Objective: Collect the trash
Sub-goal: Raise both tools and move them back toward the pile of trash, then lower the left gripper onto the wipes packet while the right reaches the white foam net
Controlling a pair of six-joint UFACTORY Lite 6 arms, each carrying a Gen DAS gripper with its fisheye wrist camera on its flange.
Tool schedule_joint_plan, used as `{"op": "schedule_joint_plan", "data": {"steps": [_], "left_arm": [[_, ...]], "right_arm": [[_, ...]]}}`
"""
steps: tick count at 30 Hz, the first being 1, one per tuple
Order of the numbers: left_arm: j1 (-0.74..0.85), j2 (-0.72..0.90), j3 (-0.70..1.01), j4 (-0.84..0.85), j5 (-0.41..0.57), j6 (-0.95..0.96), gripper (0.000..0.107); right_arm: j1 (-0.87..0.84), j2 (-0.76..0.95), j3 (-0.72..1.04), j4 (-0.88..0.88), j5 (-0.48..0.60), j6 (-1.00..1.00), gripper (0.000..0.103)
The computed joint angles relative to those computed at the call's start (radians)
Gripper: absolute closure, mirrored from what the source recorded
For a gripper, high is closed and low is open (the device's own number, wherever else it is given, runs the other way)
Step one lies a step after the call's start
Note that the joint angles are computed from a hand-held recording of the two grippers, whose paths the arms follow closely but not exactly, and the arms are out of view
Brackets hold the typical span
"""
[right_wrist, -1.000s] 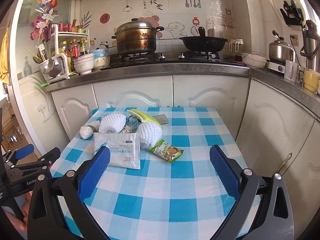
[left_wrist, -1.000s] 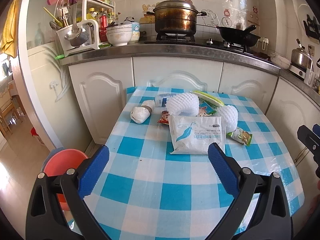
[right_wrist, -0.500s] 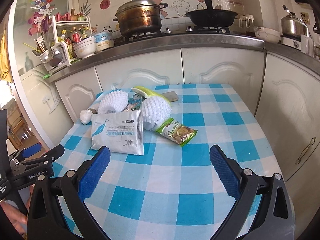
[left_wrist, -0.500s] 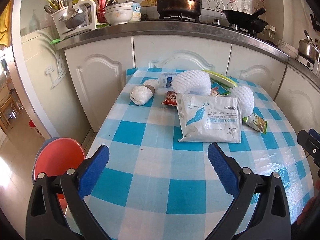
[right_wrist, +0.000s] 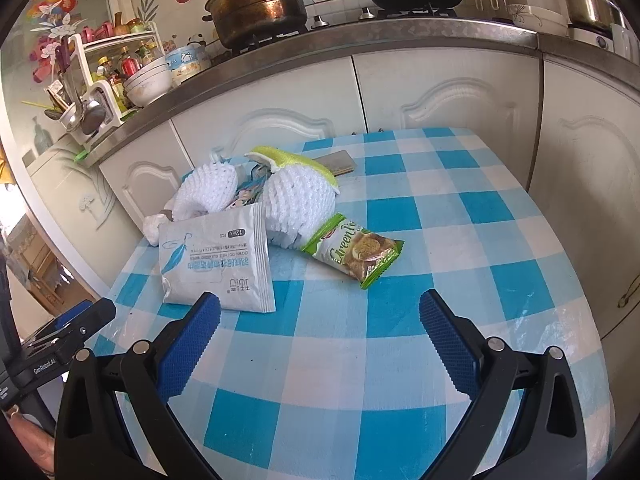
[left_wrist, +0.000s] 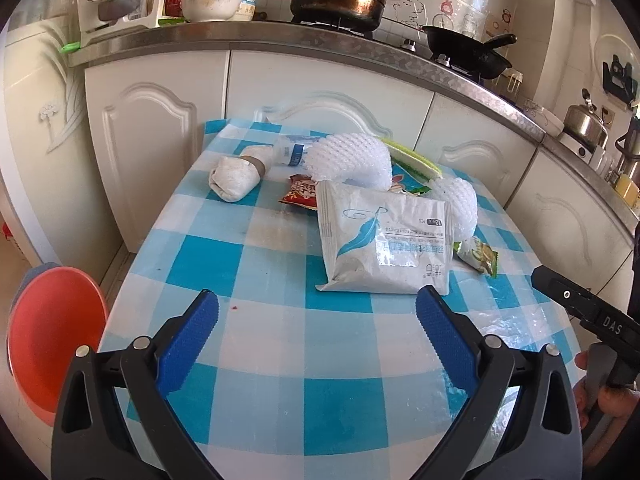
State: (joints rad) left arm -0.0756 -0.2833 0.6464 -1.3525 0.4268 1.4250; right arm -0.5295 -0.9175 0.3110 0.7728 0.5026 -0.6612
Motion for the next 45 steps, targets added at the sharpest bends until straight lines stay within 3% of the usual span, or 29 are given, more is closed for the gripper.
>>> {"op": "schedule_joint_plan", "data": {"steps": [3, 11, 14, 16, 22, 26, 30, 31, 32, 33, 39, 42, 45], "left_arm": [[-0.025, 0.036, 0.021, -0.037, 0.027, 0.033, 0.007], [-0.150, 0.174, 0.096, -0.102, -0.019, 0.064, 0.007], [-0.170, 0.225, 0.130, -0.095, -0.038, 0.051, 0.007], [-0.161, 0.253, 0.150, -0.104, -0.020, 0.042, 0.007], [-0.194, 0.280, 0.167, -0.108, -0.005, 0.005, 0.007], [-0.233, 0.293, 0.176, -0.141, -0.070, 0.055, 0.007], [-0.183, 0.348, 0.216, -0.142, -0.028, 0.038, 0.007], [-0.174, 0.354, 0.222, -0.140, -0.032, 0.040, 0.007], [-0.166, 0.358, 0.227, -0.149, -0.039, 0.053, 0.007], [-0.159, 0.360, 0.228, -0.156, -0.040, 0.060, 0.007], [-0.098, 0.427, 0.284, -0.119, 0.082, 0.031, 0.007], [-0.118, 0.476, 0.335, -0.079, 0.063, -0.012, 0.008], [-0.121, 0.525, 0.388, -0.037, 0.080, -0.056, 0.016]], "right_arm": [[-0.080, 0.098, 0.032, 0.178, 0.037, -0.194, 0.004], [-0.127, 0.341, 0.107, 0.362, -0.035, -0.474, 0.006], [-0.162, 0.427, 0.151, 0.430, 0.018, -0.556, 0.006], [-0.205, 0.475, 0.184, 0.487, 0.124, -0.609, 0.006], [-0.124, 0.574, 0.286, 0.549, 0.148, -0.579, 0.006], [-0.102, 0.607, 0.308, 0.572, 0.158, -0.580, 0.006], [-0.112, 0.625, 0.302, 0.606, 0.173, -0.621, 0.008], [-0.121, 0.633, 0.304, 0.611, 0.190, -0.626, 0.016], [-0.133, 0.639, 0.303, 0.614, 0.214, -0.628, 0.030], [-0.142, 0.646, 0.301, 0.615, 0.236, -0.628, 0.034], [-0.113, 0.706, 0.342, 0.656, 0.218, -0.632, 0.034], [-0.094, 0.761, 0.396, 0.683, 0.198, -0.614, 0.027], [-0.057, 0.817, 0.445, 0.697, 0.174, -0.629, 0.027]]}}
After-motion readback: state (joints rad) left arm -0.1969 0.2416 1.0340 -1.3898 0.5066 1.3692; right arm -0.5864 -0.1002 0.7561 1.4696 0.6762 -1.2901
